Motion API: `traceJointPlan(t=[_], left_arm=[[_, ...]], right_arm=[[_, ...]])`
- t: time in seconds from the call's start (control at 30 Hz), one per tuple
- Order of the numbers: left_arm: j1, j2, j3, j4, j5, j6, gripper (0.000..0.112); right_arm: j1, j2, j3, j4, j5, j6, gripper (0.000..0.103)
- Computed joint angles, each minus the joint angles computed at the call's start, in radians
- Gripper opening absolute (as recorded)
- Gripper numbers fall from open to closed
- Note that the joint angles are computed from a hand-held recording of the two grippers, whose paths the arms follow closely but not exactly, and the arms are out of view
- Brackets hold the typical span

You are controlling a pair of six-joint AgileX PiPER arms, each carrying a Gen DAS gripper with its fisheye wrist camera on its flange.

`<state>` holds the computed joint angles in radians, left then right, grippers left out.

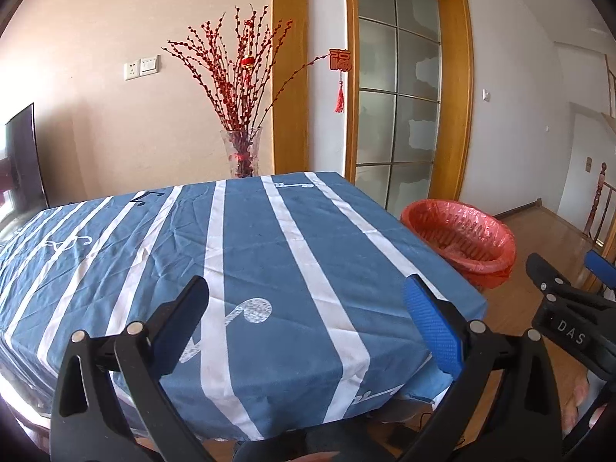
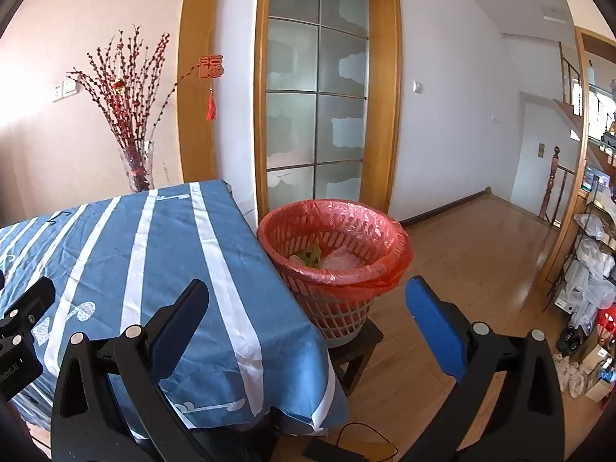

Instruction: Collect trash

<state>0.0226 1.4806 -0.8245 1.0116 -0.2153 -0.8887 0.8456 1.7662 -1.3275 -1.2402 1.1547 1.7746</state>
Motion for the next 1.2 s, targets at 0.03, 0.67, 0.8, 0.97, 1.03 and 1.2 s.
traceJointPlan(t=[0.03,0.67,0.8,0.97,1.03,1.2], left_arm=[[-0.002,0.000,0.000,-0.026,0.008,0.024,0.099],[-0.018,0.015,-0.007,-0.087,0.054,0.054,0.099],[-0.016,0.014,-0.005,-0.073,0.057,0.034,0.099],[-0.017,0.010,-0.002,-0.122,0.065,0.076,0.099],[-0.015,0.011,-0.004,-0.123,0.066,0.076,0.099],[-0.009,0.010,-0.001,-0.142,0.060,0.093,0.099]], right_arm=[[0.002,0.005,-0.005,0.005,0.010,-0.002,0.101],[0.006,0.028,-0.028,0.032,0.020,-0.018,0.101],[0.008,0.033,-0.033,0.035,0.022,-0.017,0.101],[0.008,0.039,-0.042,0.040,0.021,-0.021,0.101],[0.009,0.040,-0.042,0.042,0.022,-0.019,0.101],[0.008,0.040,-0.042,0.040,0.021,-0.020,0.101]])
